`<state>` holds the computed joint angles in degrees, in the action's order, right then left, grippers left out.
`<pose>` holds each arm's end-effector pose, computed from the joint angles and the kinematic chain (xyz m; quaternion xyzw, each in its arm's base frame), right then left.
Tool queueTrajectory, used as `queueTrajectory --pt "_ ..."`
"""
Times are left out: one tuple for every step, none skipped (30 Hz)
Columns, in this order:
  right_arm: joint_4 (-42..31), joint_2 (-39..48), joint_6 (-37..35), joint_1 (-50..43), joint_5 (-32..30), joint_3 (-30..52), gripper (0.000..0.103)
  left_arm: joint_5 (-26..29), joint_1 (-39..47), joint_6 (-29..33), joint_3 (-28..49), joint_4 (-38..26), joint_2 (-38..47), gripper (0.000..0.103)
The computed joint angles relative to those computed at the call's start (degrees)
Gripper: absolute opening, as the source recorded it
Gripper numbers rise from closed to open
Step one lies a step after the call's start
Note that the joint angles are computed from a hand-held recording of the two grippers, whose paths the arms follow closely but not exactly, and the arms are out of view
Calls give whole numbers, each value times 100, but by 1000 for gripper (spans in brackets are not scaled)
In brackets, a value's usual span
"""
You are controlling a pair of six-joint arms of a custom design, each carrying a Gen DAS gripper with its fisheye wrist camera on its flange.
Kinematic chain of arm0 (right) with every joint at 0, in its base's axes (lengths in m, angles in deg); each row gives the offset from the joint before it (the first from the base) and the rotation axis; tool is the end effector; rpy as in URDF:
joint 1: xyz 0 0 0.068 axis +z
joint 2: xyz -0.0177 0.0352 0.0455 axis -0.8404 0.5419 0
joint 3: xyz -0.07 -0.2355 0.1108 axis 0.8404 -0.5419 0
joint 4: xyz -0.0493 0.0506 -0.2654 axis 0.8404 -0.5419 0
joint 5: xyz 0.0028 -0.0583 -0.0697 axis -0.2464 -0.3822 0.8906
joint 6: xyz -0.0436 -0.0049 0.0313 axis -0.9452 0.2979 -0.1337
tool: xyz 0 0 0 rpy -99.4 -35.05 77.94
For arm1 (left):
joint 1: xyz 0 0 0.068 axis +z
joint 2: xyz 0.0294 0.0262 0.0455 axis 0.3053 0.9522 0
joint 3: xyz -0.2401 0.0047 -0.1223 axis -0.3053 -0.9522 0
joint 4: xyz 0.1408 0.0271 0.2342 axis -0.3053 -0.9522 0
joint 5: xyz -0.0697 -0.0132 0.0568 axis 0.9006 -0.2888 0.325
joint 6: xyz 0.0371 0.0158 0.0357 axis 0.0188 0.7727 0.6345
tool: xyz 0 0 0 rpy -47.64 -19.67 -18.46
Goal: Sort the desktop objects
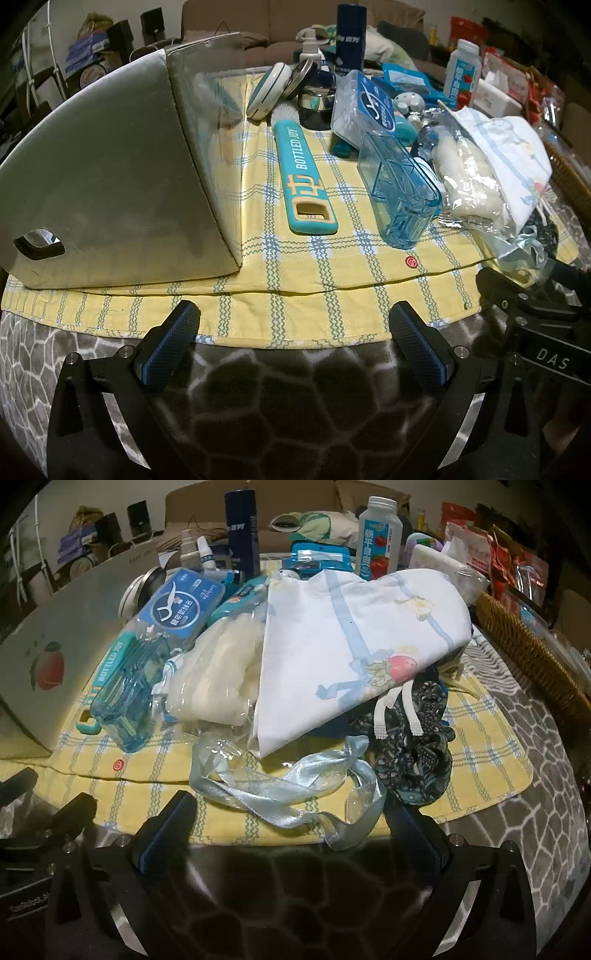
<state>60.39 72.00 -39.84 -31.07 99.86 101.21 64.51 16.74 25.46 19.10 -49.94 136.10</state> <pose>0.2254 0.0926 0.0537 0.1739 0.9317 -0.0658 0.3120 0.3096 -0.0157 0.0512 0.2492 0.9187 -0.0807 0.2955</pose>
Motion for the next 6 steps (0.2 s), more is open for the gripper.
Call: queueTrajectory --pt "6 -2 4 -1 -5 -1 103 0 -2 -2 0 0 0 103" --pt "2 -1 -2 -4 -6 3 103 0 -2 -2 0 0 0 103" --pt "-1 0 -4 -6 -5 6 103 -12 -5 2 -3 7 -1 103" --pt "2 -8 -11 -13 -9 -1 103 -16 -5 4 -5 11 -2 103" --pt "-1 -3 -9 -11 -10 8 103 -24 -5 9 -6 16 -2 103" --pt "-2 -2 -11 -13 -12 10 103 -30 -13 6 15 19 23 103"
